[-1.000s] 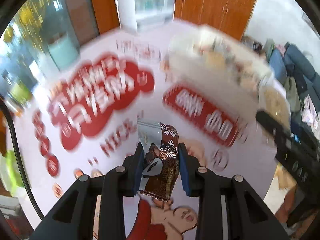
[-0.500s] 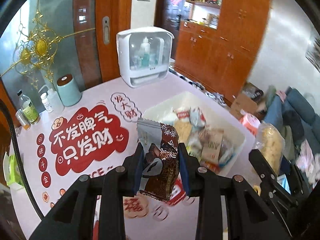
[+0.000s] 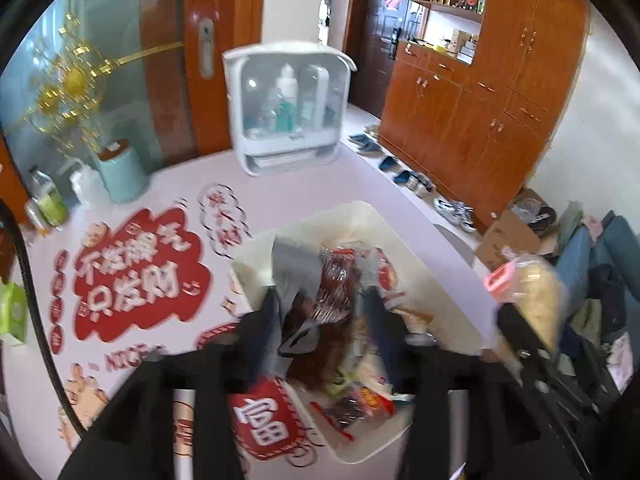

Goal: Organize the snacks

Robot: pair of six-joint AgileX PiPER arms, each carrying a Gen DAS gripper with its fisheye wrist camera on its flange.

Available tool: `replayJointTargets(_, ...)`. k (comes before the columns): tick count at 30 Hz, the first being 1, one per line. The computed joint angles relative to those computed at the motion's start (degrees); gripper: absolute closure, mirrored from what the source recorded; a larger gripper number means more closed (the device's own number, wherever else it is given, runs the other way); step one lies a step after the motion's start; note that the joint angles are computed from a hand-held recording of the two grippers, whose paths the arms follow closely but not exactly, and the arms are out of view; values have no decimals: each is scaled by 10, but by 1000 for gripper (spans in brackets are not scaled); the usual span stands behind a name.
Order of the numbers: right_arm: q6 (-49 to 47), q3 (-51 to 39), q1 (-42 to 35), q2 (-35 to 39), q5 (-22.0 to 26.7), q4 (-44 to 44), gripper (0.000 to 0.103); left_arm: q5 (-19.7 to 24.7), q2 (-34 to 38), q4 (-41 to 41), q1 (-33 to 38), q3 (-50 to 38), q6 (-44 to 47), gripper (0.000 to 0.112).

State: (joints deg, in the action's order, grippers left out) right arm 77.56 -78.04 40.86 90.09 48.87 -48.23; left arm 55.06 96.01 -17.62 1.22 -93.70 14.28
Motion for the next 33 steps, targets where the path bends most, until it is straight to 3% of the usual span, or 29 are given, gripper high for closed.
replayJointTargets(1, -39, -11, -15, 9, -10, 32, 32, -1, 1, -3, 0, 3, -7, 9)
replayJointTargets(3, -115, -36, -35, 25, -11, 86, 28, -27, -15, 7, 2, 32, -34, 10)
replayJointTargets(8, -144, -29, -38, 18, -45, 76, 14, -33, -29, 67, 17, 58, -86, 10)
replayJointTargets(22, -240, -71, -46, 28, -40, 147, 14, -50, -124, 60, 93, 140, -76, 10)
replayJointTargets(33, -353, -124, -3, 34, -7, 207, 14, -19, -197, 78, 137, 179, -78, 10)
